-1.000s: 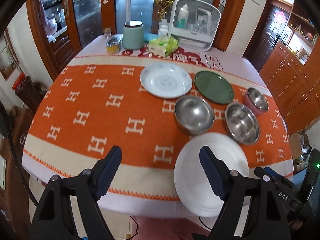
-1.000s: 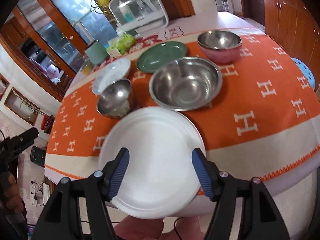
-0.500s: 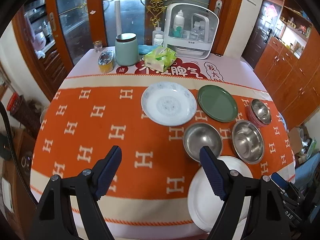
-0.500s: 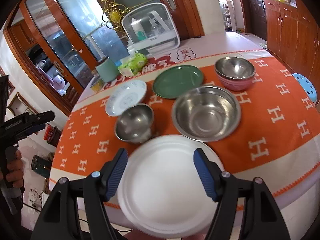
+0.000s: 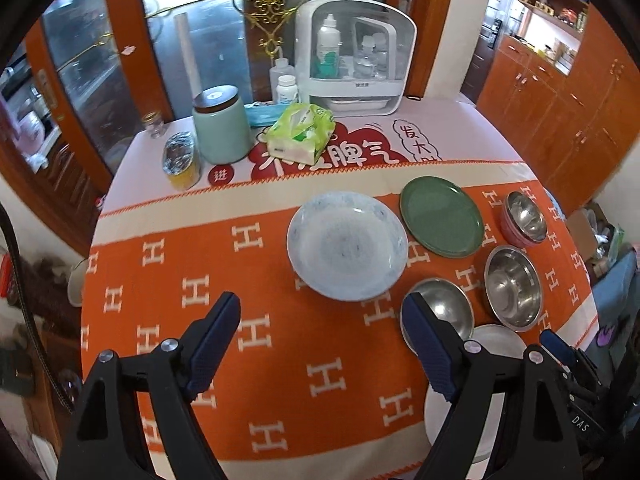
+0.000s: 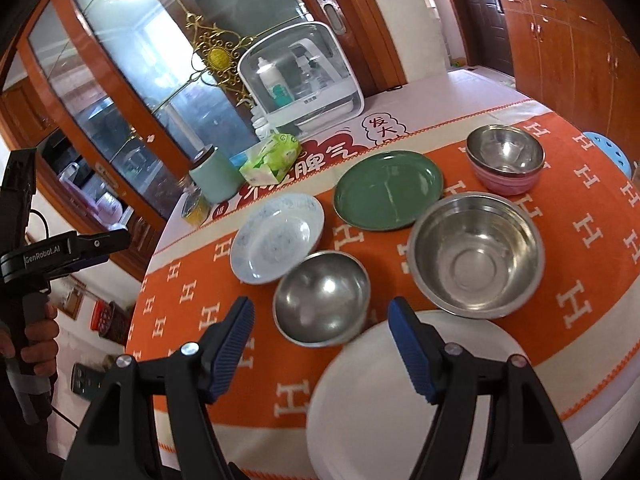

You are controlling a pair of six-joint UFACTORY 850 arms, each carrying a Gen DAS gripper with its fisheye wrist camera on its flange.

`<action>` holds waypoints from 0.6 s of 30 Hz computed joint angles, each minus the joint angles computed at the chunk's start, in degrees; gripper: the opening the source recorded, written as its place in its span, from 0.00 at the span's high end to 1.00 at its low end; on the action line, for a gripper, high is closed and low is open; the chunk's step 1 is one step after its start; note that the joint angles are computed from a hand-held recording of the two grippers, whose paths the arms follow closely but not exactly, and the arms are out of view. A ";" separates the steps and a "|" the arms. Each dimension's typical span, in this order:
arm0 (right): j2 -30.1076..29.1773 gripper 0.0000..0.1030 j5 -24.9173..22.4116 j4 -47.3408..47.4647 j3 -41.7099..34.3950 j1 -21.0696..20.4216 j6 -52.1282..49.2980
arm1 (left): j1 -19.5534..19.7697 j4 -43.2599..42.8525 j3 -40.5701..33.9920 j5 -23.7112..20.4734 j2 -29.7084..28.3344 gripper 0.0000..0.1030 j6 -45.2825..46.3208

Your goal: Organize plates and bowls

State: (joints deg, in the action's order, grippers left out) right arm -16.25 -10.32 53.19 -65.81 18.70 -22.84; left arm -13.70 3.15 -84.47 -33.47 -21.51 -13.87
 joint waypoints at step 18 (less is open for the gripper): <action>-11.98 0.30 -1.23 -13.47 -14.48 -0.08 23.98 | 6.92 -19.35 -12.33 -6.66 -14.09 0.20 24.73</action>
